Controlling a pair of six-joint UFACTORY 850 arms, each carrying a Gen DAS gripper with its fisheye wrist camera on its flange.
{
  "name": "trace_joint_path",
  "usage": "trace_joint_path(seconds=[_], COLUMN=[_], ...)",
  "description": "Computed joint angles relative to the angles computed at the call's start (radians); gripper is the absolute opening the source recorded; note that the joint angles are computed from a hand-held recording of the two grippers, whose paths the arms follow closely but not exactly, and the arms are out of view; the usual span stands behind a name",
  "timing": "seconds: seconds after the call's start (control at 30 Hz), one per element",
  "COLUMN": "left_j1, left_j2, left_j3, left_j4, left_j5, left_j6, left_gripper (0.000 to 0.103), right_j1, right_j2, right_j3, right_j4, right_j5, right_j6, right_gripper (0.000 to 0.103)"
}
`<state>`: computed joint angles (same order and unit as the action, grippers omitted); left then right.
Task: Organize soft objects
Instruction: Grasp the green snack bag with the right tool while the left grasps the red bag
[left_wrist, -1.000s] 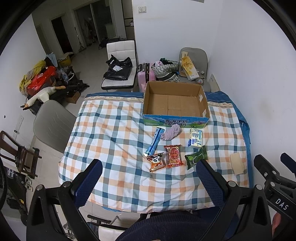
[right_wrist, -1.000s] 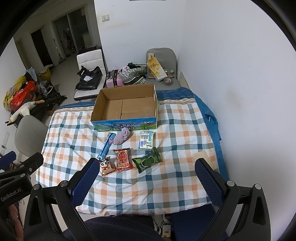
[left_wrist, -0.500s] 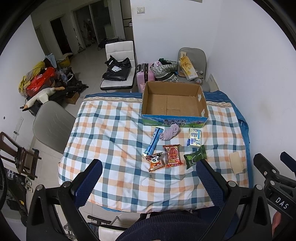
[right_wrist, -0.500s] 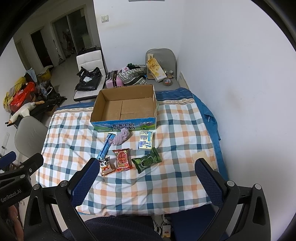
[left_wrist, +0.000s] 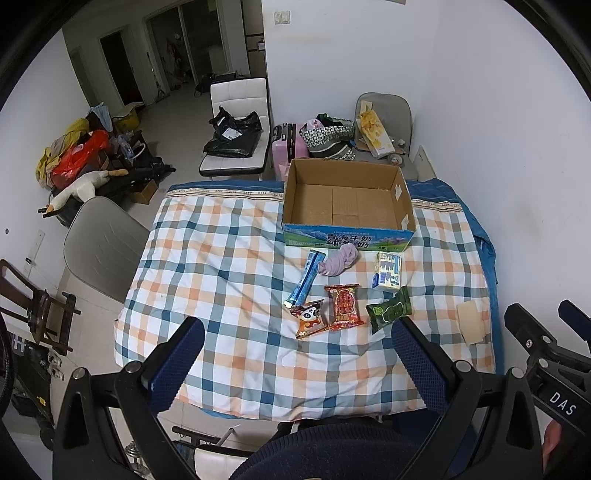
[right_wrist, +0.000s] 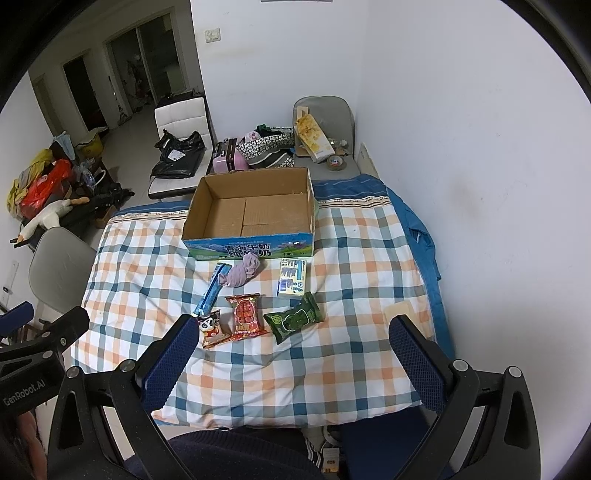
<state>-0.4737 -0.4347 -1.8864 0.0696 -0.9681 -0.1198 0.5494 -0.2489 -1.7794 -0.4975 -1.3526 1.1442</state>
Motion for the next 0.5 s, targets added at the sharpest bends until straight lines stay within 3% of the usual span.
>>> trace_joint_path(seconds=[0.3, 0.37, 0.5], left_j1=[0.000, -0.007, -0.006], left_j2=[0.006, 0.037, -0.020], left_j3=[0.010, 0.070, 0.043], left_j4=[0.001, 0.030, 0.025], left_j5=[0.011, 0.051, 0.038], left_j6=[0.002, -0.018, -0.038], left_gripper=[0.103, 0.103, 0.103], right_j1=[0.001, 0.002, -0.037], right_j2=[0.010, 0.002, 0.012], right_j3=[0.032, 0.029, 0.101], right_j4=[0.003, -0.003, 0.011], right_j5=[0.024, 0.019, 0.076], right_j6=[0.019, 0.023, 0.044], right_gripper=[0.103, 0.103, 0.103])
